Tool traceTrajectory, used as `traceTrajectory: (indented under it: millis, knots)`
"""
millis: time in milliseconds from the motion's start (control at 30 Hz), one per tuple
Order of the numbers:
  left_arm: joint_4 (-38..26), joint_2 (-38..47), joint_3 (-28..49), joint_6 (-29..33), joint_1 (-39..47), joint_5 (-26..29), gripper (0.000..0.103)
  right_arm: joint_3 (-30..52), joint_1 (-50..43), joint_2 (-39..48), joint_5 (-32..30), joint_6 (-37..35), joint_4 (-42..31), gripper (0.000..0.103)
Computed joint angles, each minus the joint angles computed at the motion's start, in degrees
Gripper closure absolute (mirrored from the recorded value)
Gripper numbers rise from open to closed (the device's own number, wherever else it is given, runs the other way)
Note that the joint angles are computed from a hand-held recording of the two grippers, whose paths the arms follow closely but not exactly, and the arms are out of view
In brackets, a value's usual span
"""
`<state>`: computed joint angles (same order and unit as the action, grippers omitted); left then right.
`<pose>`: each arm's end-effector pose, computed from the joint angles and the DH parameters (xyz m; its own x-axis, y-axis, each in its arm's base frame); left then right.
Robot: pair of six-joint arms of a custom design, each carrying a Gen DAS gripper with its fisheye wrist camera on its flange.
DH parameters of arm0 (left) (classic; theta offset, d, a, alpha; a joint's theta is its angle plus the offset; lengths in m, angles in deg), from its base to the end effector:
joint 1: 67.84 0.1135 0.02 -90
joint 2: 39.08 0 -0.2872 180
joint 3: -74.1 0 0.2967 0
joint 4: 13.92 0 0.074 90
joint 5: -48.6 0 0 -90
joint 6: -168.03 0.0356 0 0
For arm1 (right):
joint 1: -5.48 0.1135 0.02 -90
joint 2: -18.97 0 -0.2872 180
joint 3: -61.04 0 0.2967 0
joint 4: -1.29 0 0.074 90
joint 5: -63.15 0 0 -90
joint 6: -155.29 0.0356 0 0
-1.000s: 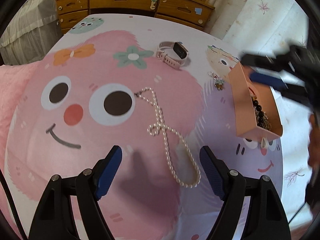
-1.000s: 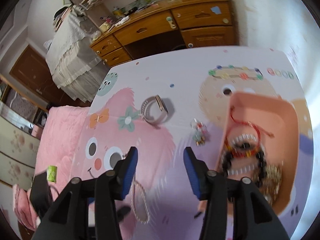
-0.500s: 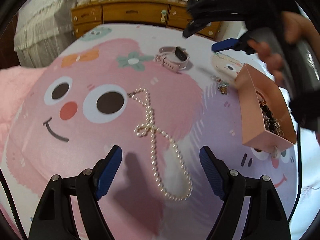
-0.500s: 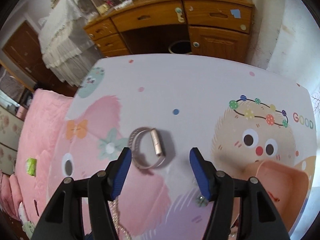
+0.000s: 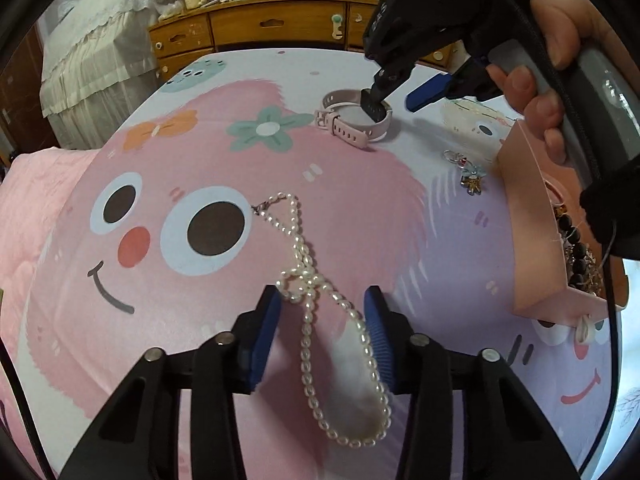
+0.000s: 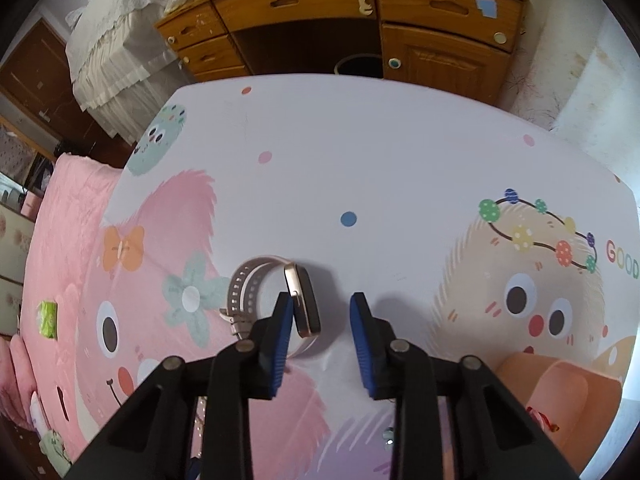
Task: Organize jewelry
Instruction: 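Grasp the pink smartwatch with the right gripper while the left gripper grasps the pearl necklace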
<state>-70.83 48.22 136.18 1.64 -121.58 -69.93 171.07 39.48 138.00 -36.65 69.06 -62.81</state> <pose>0.1848 -0.2232 0.1697 -0.7888 -0.3683 -0.4921 -0.4118 0.9110 -0.0218 0.3980 0.2757 0.2138 -0.8304 -0.4820 -0.2794 -0.5386 0.8227 0.1816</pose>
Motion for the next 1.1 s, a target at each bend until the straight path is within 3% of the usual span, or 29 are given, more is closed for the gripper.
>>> traceTrajectory:
  millis: [133, 267, 400, 800, 1100]
  knots:
    - [0.53, -1.54, -1.34, 0.11, 1.18, 0.12, 0.090, 0.93, 0.03, 1.00, -0.94, -1.14, -0.44, 0.079]
    - [2.79, -4.56, -4.14, 0.08, 2.60, 1.40, 0.100, 2.19, 0.13, 2.62, -2.32, -1.96, -1.11, 0.087]
    - [4.44, -6.06, -5.55, 1.99, 3.60, 2.56, 0.100, 1.49, 0.36, 2.76, -1.31, -2.59, -0.04, 0.094]
    - [6.07, -9.49, -8.15, 1.47, 5.22, 5.00, 0.100, -1.50, -1.51, -1.22, 0.07, -1.75, 0.36, 0.094]
    - [2.49, -15.69, -7.85, 5.68, 3.84, -1.03, 0.100, -8.06, -3.80, -11.27, 0.33, -0.53, 0.38, 0.094]
